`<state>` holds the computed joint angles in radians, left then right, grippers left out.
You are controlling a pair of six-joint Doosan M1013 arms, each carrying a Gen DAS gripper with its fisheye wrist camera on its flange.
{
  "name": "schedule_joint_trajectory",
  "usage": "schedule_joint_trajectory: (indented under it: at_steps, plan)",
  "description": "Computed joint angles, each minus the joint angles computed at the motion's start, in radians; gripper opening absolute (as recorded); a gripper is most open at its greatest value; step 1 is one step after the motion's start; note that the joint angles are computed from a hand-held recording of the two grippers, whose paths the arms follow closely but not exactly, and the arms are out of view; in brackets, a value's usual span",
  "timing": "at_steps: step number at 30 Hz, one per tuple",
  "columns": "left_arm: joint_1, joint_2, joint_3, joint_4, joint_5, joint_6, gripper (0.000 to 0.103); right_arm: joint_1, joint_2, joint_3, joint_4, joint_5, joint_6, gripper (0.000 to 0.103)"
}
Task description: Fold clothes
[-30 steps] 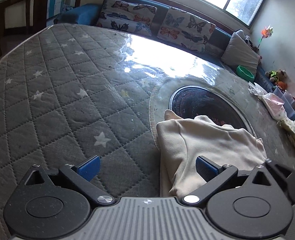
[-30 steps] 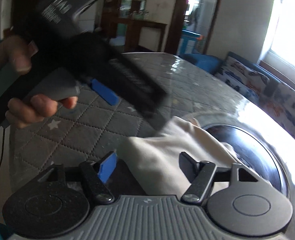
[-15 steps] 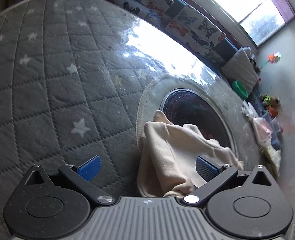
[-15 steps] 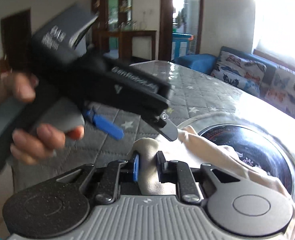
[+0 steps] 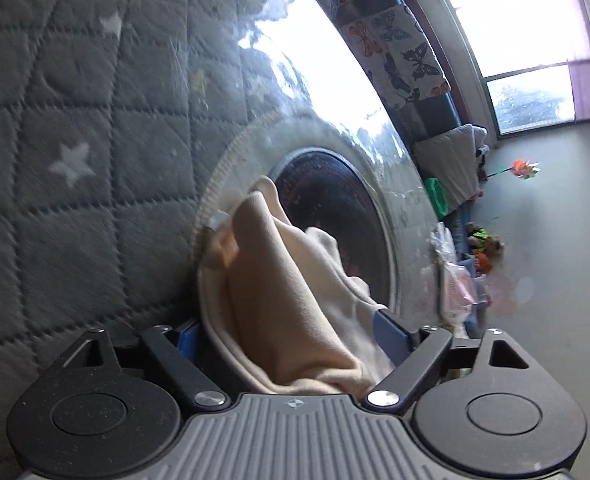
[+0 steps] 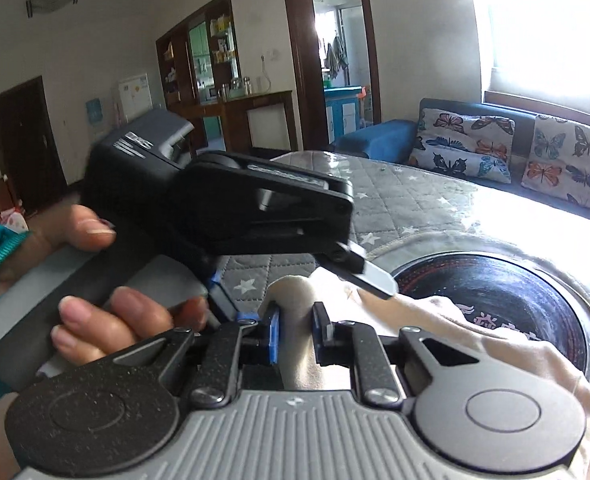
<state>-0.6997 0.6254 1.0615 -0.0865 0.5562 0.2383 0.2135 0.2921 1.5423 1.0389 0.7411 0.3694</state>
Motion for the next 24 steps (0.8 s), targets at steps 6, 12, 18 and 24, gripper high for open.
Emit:
schedule_joint_trajectory:
  at_steps: [6,12,18,24]
  plan:
    - [0.006,-0.001,0.035,-0.075,-0.063,0.011,0.051,-0.015,0.008,-0.004,0.027,0.038,-0.011,0.014]
    - [0.004,-0.002,0.052,-0.082,-0.085,0.028,0.028,-0.034,0.006,-0.003,0.032,0.070,0.014,0.021]
    - [-0.003,0.001,0.045,-0.030,-0.079,0.016,0.028,-0.076,-0.042,0.058,0.028,-0.040,0.053,0.041]
    - [-0.011,0.005,0.028,0.035,-0.055,0.019,0.028,-0.125,-0.028,0.051,-0.219,-0.205,0.410,0.041]
